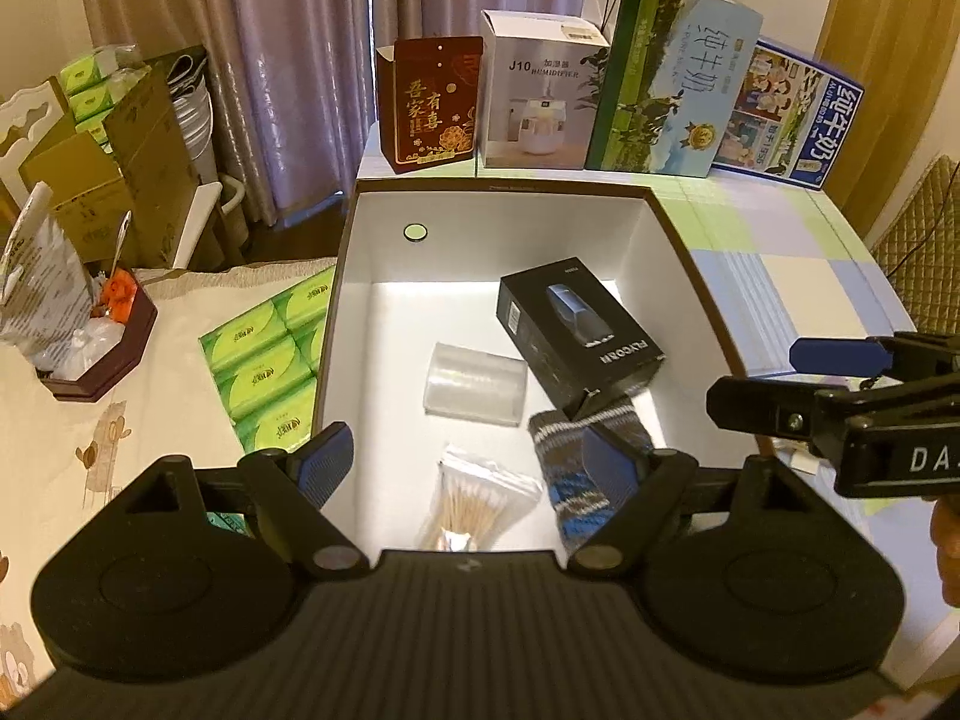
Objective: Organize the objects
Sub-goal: 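Lower and release the clear container with the left tool while the right tool releases the FLYCO box inside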
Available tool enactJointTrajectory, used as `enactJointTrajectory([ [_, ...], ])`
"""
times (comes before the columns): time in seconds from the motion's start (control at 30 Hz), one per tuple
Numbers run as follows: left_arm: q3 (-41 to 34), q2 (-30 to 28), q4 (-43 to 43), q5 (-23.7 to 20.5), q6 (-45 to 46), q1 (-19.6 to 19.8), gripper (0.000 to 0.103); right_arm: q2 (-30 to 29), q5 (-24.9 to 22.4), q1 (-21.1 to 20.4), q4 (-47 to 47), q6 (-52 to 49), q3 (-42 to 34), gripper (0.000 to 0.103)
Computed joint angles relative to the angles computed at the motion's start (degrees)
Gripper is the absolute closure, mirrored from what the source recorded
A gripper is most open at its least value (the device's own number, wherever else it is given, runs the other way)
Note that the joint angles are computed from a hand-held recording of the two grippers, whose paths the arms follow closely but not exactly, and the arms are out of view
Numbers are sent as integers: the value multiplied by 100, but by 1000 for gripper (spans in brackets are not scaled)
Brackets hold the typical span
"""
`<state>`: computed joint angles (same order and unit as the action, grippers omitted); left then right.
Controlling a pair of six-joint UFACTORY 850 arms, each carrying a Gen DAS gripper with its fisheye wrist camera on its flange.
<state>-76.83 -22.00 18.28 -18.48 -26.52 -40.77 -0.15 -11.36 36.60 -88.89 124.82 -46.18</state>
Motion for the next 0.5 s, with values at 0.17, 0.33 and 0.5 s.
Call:
enactJointTrajectory([
  [0.17,265,253,211,17,-349,-112,22,273,-70,123,6,92,221,15],
  [0.33,533,498,191,44,-566,-283,22,648,-159,260,319,-82,536,14],
  [0.5,764,689,66,118,-624,-534,22,1077,-383,416,1073,-674,892,14],
])
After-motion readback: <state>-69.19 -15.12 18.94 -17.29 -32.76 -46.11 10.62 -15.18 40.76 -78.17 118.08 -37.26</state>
